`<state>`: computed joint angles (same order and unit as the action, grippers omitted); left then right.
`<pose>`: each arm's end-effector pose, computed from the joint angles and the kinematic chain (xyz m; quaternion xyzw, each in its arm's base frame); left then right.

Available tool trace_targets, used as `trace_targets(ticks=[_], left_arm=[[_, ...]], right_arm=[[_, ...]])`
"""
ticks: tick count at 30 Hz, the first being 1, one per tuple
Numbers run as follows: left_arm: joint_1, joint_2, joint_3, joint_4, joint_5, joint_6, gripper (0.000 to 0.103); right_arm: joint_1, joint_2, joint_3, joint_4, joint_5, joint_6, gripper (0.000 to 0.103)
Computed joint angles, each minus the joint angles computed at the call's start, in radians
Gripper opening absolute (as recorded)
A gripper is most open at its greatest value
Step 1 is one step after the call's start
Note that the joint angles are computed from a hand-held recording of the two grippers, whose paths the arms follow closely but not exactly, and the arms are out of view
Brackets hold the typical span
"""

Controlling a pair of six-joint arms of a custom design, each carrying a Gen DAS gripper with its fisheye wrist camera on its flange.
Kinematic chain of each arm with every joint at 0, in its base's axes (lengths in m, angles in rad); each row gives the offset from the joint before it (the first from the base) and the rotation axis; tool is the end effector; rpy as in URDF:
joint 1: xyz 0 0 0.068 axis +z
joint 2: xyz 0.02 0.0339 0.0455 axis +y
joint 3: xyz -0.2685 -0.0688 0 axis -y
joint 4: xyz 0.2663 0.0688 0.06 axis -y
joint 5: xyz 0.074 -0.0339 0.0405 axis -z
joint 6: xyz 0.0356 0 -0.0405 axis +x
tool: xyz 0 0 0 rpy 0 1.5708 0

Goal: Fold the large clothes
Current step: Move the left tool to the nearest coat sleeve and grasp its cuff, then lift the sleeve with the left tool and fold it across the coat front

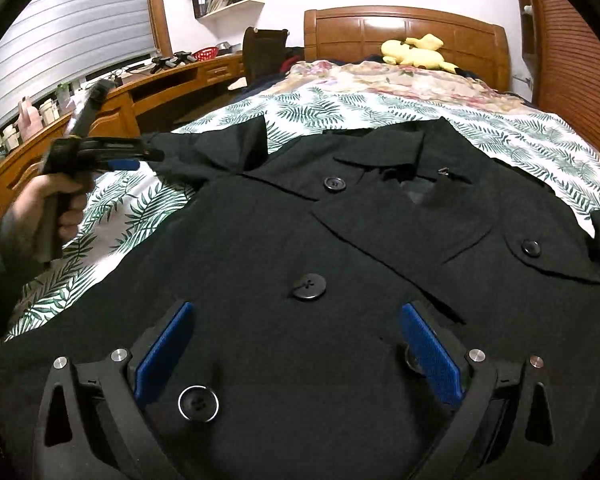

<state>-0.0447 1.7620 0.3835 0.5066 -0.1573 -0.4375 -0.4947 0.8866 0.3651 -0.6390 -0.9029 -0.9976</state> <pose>0.2510 -0.0056 0.0436 -0.2092 0.9134 -0.0098 0.3491 0.1448 -0.0463 0.1529 -0.3053 0.8311 0.1892 0.4245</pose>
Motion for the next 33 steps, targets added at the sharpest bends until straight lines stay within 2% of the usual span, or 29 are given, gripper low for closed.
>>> trace_targets(ticks=[2, 6, 7, 8, 10, 13, 17, 21, 24, 28, 33], left_arm=[[0.056, 0.072, 0.056, -0.019, 0.043, -0.021, 0.066], [0.151, 0.149, 0.098, 0.008, 0.172, -0.067, 0.064], [0.158, 0.154, 0.102, 0.014, 0.187, -0.069, 0.049], [0.162, 0.156, 0.114, 0.003, 0.203, -0.066, 0.041], [0.163, 0.147, 0.121, -0.006, 0.237, -0.073, 0.01], [0.084, 0.059, 0.121, -0.092, 0.111, -0.061, 0.004], [-0.073, -0.172, 0.093, -0.239, -0.034, -0.078, 0.002], [-0.284, -0.394, 0.077, -0.413, -0.151, -0.131, 0.002], [-0.45, -0.495, 0.092, -0.539, -0.238, -0.185, 0.002], [-0.639, -0.513, 0.143, -0.669, -0.374, -0.258, 0.002], [-0.738, -0.474, 0.172, -0.749, -0.44, -0.323, 0.002]], right_arm=[[-0.018, 0.014, 0.011, -0.016, -0.011, -0.026, 0.101], [0.046, -0.011, -0.017, 0.078, 0.01, 0.075, 0.101], [0.057, -0.012, -0.024, 0.099, 0.014, 0.091, 0.101], [0.059, -0.014, -0.027, 0.105, 0.015, 0.095, 0.101], [0.075, -0.024, -0.037, 0.131, 0.019, 0.12, 0.101], [0.096, -0.031, -0.049, 0.165, 0.025, 0.154, 0.101], [0.08, -0.029, -0.05, 0.159, 0.003, 0.147, 0.101], [0.051, -0.048, -0.043, 0.108, -0.034, 0.102, 0.101], [0.013, -0.036, -0.029, 0.051, -0.066, 0.035, 0.101], [-0.057, 0.02, -0.013, 0.011, -0.107, -0.074, 0.101], [-0.09, 0.081, 0.0, 0.02, -0.125, -0.116, 0.101]])
